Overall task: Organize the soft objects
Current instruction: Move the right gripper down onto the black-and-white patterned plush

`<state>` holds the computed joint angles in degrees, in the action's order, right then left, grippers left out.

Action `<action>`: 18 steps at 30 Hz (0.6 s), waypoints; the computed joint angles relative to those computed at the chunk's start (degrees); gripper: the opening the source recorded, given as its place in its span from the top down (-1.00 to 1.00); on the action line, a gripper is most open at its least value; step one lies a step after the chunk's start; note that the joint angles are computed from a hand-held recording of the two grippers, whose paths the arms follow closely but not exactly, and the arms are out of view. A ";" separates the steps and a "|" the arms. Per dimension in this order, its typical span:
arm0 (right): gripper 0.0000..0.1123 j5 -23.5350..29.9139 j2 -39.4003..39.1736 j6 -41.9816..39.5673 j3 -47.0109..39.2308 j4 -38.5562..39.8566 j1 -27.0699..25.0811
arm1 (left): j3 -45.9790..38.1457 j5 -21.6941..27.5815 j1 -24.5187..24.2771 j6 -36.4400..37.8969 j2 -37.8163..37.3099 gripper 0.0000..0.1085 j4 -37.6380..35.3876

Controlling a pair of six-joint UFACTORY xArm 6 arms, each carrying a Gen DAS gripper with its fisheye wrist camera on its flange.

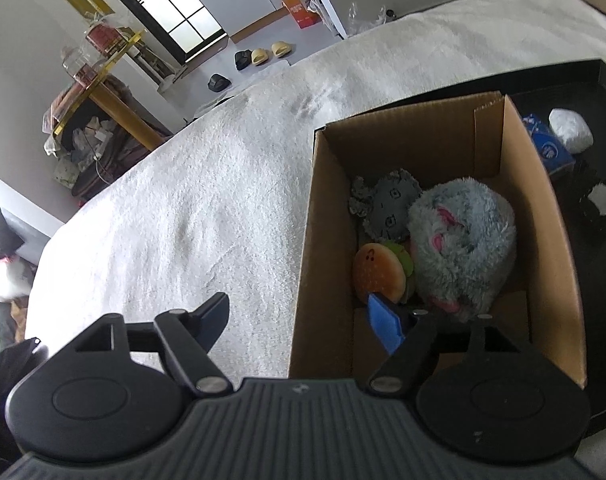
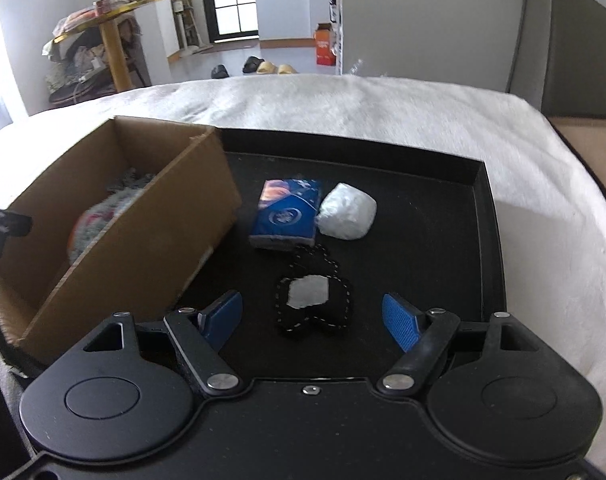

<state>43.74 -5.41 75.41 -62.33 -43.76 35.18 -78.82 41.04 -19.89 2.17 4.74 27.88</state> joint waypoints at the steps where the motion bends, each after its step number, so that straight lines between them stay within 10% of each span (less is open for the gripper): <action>1: -0.37 -0.66 -0.05 0.09 0.42 0.18 -0.41 | -0.16 0.26 -0.21 -0.35 0.20 -0.38 0.72; 18: -0.37 -5.83 3.39 -3.66 0.46 5.90 -4.42 | -2.23 2.81 -2.28 -3.28 2.23 -0.39 6.07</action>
